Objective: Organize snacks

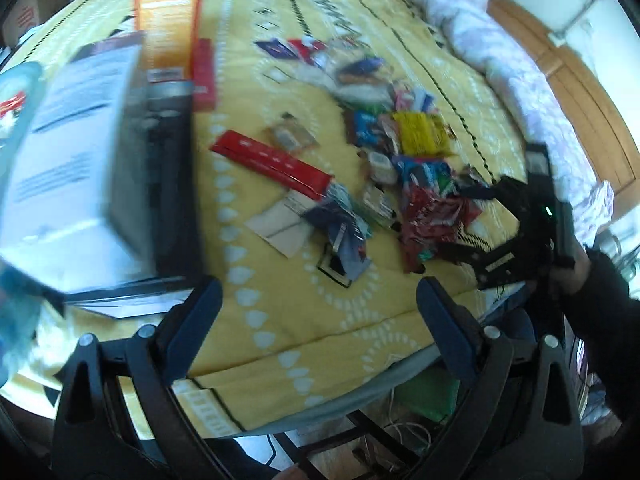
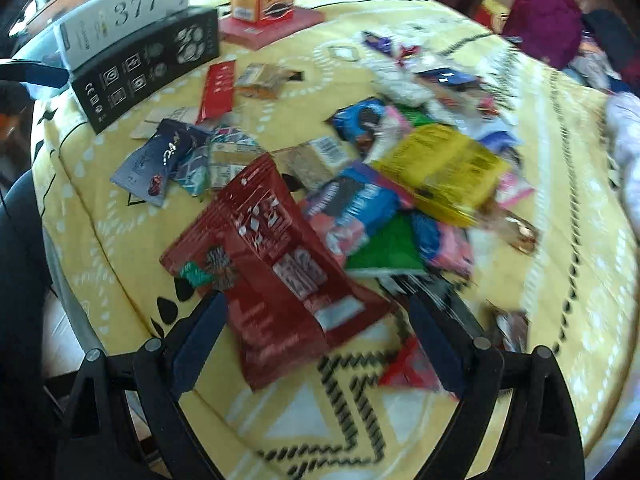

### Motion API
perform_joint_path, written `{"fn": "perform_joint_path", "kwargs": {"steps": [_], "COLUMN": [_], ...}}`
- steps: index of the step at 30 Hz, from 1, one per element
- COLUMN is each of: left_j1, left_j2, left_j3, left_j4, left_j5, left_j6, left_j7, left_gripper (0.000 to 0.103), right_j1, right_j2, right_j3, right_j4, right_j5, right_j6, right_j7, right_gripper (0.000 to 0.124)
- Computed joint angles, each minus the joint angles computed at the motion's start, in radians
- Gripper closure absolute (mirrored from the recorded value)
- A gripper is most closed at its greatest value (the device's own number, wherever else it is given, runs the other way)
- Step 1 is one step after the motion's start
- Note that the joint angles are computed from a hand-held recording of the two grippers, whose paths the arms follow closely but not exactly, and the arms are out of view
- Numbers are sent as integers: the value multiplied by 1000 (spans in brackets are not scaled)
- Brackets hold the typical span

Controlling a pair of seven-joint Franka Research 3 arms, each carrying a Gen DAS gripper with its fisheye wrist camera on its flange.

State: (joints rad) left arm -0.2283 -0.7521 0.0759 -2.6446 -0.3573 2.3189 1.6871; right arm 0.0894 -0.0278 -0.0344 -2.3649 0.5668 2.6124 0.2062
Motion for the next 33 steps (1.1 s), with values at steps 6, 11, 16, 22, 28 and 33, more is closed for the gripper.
{"fn": "perform_joint_path", "kwargs": {"steps": [6,11,16,22,28,33], "left_j1": [-17,-34,-60,-83,-92,-123], "left_j2": [37,71,144,142,170,230], "left_j3": [-16,-31,-48,-51,-52,-45], "left_j4": [11,-12,-17,-33,-11,44], "left_j5": [-14,-44,-55,-80,-103,-160], "left_j6": [0,69,93,107,123,147], "left_j7": [-2,-6,-11,0,6,48], "left_gripper": [5,8,33,32,31,31], "right_j1": [5,-2,-34,-136,-230,-274], "right_j2": [16,-35,-66,-27,141,60], "right_j3": [12,-14,-48,-117,-161,-97], "right_j4": [9,-17,-18,89,248,168], "right_j5": [61,185,245,256,-137,33], "right_j6": [-60,-41,-47,39,134,228], "right_j7": [-63,-105,-92,31,492,387], "right_gripper": [46,90,102,104,78,58]}}
